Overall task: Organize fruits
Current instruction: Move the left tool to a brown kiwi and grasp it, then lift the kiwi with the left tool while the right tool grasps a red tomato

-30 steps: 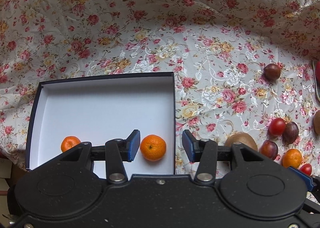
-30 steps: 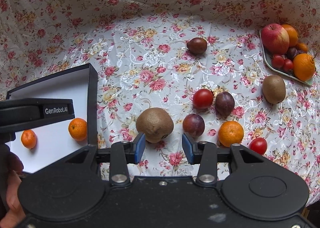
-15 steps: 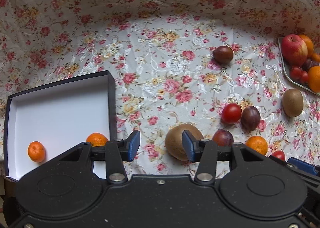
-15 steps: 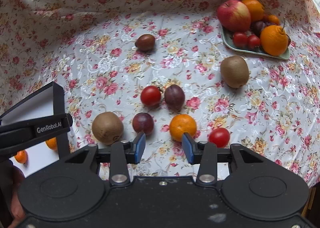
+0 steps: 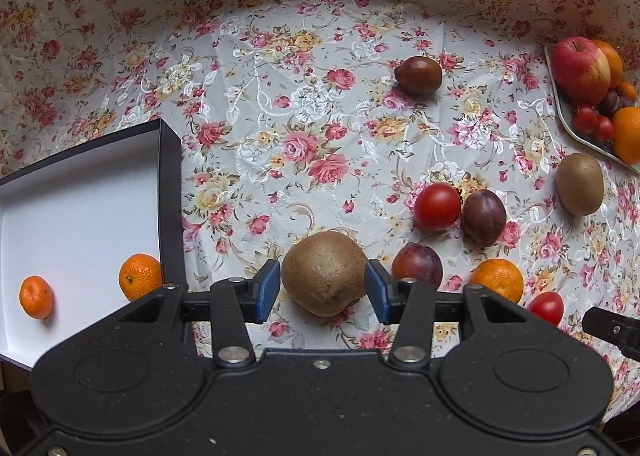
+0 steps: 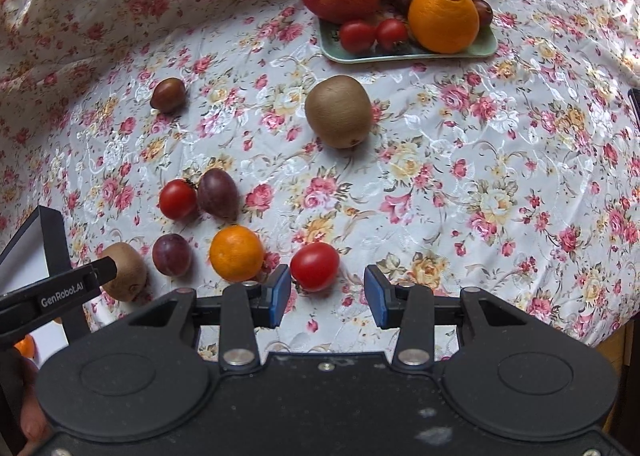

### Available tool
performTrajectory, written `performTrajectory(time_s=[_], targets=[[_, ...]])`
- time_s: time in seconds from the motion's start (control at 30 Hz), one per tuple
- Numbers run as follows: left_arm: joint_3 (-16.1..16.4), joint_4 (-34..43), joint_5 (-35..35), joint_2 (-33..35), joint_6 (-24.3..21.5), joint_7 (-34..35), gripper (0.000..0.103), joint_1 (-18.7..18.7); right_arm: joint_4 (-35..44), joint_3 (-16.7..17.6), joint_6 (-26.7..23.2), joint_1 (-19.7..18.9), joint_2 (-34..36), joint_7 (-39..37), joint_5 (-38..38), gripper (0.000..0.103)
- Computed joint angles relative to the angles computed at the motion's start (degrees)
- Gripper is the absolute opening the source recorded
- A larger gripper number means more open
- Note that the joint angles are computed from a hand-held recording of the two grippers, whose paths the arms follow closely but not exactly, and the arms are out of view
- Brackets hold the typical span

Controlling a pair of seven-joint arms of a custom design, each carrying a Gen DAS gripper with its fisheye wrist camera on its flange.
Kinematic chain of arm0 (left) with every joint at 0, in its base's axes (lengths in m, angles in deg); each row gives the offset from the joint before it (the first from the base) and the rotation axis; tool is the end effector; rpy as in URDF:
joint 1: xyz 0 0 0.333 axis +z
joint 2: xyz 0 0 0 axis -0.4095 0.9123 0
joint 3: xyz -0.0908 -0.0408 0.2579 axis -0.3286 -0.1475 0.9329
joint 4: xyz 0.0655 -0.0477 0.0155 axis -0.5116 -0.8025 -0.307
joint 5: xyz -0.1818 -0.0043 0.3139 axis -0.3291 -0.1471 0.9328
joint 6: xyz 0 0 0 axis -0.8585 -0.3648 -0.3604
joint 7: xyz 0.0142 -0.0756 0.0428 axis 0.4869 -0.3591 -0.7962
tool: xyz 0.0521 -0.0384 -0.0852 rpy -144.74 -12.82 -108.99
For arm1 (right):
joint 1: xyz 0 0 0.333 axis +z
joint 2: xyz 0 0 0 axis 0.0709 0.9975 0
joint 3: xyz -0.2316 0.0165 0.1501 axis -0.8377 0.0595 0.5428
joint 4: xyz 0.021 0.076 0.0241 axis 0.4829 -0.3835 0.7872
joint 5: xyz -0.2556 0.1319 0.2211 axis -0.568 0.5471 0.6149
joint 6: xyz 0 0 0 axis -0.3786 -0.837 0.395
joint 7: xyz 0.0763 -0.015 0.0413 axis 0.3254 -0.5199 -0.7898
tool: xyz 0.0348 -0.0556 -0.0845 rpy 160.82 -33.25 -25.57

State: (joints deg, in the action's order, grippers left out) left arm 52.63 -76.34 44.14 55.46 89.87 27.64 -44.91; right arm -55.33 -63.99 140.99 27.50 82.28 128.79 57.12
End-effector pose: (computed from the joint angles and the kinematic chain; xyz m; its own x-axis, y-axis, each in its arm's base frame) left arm 0.6281 -0.2877 0.3810 0.0032 -0.9998 -0.0170 -0.9734 0.0007 -0.2292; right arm 0.5794 0.3071 0.3976 -0.3479 -0.9309 -0.1112 -0.9184 0.3623 -0.1589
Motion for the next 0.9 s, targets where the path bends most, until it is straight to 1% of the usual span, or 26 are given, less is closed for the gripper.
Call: performTrajectory(time_s=[0.1,0.13,0.17,0.37,0.53,0.67,0.9], targets=[[-0.2,1.0,-0.9,1.1,-0.7,-0.1,0.056,0.3,-0.8,-0.1,0.4,-0.6,-0.4,0.1,0.9,0.044],[-0.3,1.2,-1.4,1.4,-0.7,-0.1,0.058,0.4,-1.0,0.0,0.3,-0.9,-0.4,0.0,1.3,0.044],[-0.4,1.4,-1.7,1.6,-0.8,-0.1,0.059,0.5,-1.0,0.0,0.2,-1.1,-0.3,-0.1,1.8,0.044],[0.0,2.4,-1.6,2.8,-1.0,-0.1,0.062,0.0,1.1,0.3,-1.5,-1.9,2.0,-0.8,4.0,0.044],[0.7,5.4,-0.4,5.0,-3.4,-0.5,0.063,-0.9,3.2,0.4,-2.5,-1.7,3.5,-1.5,4.4,0.044],[0.6,7.6,-0.6,6.7,-4.8,-0.1,0.063,-0.8,5.1,0.3,-3.0,-1.2,4.8,-2.1,4.0,0.044],[1.1,11.2,0.4,9.4,-7.5,0.7,0.063,-1.8,9.3,0.3,-5.4,-1.0,8.0,-3.0,4.4,0.044]])
